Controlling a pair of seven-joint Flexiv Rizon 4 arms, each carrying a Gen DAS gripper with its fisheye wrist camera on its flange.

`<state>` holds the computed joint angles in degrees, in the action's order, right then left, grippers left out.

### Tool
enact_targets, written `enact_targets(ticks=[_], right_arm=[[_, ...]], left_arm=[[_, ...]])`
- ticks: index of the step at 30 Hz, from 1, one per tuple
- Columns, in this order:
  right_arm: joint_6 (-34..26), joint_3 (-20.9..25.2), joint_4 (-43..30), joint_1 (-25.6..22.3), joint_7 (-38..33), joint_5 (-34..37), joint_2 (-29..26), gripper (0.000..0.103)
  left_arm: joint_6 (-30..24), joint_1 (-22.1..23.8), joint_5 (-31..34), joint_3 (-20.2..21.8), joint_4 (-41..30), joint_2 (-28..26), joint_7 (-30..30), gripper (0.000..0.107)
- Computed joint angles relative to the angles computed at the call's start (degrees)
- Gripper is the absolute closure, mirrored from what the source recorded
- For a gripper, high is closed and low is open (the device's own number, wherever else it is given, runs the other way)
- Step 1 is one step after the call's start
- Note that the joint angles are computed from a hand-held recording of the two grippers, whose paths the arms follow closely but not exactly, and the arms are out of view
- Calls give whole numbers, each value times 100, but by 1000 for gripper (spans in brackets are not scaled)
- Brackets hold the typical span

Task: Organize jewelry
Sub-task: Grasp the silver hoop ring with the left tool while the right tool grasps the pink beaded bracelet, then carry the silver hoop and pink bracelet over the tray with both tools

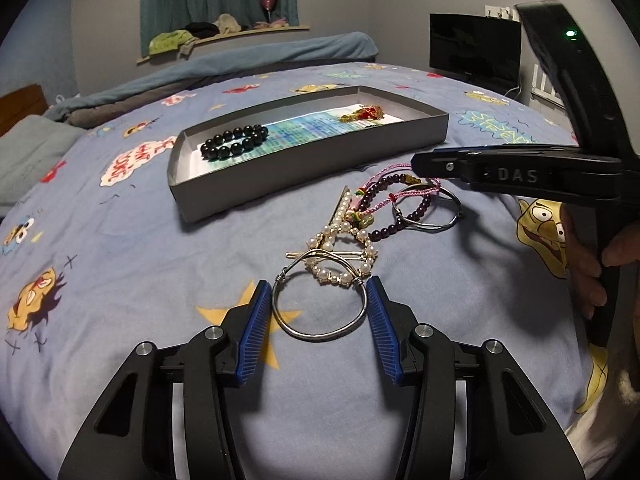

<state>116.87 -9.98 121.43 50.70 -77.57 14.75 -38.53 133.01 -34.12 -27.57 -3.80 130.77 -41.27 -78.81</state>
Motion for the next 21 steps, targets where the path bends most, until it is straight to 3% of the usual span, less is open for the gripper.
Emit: enact_targets(ticks=[2,7,12,21], right_arm=[[-62,124,-61,-142,62,-84,-24,78],[-81,590,-107,-649,267,-467,-18,96],[48,291,-41,-313,207,-299,-3,97],[938,391,108,-223,-354,211,127,98]], left_arm=[[-6,-9,1,14,1,1,22,56],[-5,54,79,2,34,12,12,56],[25,48,66,23,59,21,11,56],[350,134,112,1,220,91,-127,56]])
